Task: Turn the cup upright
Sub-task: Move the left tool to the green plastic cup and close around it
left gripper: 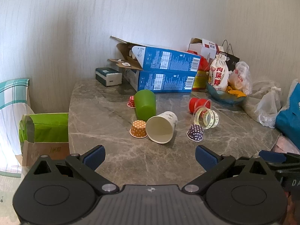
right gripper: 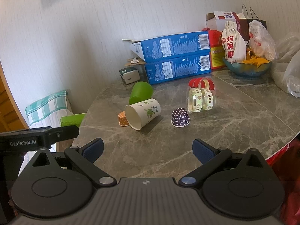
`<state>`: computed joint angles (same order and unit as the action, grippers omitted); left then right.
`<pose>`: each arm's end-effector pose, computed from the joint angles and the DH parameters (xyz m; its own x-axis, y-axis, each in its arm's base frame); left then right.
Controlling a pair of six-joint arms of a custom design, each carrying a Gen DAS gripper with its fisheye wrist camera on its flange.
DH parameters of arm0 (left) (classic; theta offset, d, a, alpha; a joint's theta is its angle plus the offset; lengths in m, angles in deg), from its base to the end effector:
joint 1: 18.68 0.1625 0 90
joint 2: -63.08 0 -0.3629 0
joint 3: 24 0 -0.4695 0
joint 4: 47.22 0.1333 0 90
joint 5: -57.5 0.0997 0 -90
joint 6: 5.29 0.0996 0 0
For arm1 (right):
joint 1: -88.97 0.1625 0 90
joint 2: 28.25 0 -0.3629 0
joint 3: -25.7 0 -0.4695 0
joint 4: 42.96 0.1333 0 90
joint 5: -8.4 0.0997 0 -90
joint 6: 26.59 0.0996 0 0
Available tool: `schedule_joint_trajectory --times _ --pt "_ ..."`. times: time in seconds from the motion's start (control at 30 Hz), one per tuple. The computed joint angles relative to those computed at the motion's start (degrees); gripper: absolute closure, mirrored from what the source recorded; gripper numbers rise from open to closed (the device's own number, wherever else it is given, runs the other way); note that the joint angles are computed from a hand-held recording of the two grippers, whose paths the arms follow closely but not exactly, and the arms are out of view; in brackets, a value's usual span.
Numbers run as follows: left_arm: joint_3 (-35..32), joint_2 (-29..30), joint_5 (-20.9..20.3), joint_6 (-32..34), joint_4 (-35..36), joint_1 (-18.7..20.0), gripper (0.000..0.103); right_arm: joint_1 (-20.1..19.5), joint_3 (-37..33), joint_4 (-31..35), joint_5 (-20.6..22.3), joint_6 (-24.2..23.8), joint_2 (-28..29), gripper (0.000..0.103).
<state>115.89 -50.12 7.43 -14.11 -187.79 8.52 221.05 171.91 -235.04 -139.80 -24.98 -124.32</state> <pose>-0.2644 -0.3576 0.2557 -0.6994 0.4925 -0.5179 0.7145 0.4994 -0.4900 0.2809 -0.2385 0.2091 -0.8508 0.1563 0.5016 -0.3894 0.4533 -0.8018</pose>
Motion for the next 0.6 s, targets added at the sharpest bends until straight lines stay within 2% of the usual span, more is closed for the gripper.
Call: schedule_joint_trajectory --times 0.1,0.2,0.33,0.4,0.43,0.53,0.6 --pt "-1.3 2.4 -0.3 0.9 -1.5 1.0 0.000 -0.9 0.8 -1.2 1.1 -0.1 -0.4 0.001" --pt "-4.7 8.0 0.2 2.3 -4.0 2.3 0.000 -2.2 2.2 -1.5 2.7 0.8 -1.4 0.001" --pt "-16.3 20.5 -4.4 2.8 0.3 7.2 0.000 -3.7 4.5 -2.7 5.1 3.0 -2.6 0.001" --pt "-23.2 28.2 -3.6 2.0 3.2 9.0 0.000 -3.6 4.8 -5.9 3.2 4.1 -0.4 0.001" --pt "-26.6 32.0 -3.1 1.4 4.5 9.9 0.000 -3.5 5.3 -5.5 3.1 6.3 -0.9 0.001" --pt "-35.6 42.0 -1.1 0.4 7.9 12.0 0.001 -5.0 8.3 -2.5 8.2 11.5 -6.3 0.001" --pt "-40.3 47.3 1.0 0.3 10.2 12.6 0.008 -5.3 9.7 -0.9 10.4 12.8 -8.9 0.001"
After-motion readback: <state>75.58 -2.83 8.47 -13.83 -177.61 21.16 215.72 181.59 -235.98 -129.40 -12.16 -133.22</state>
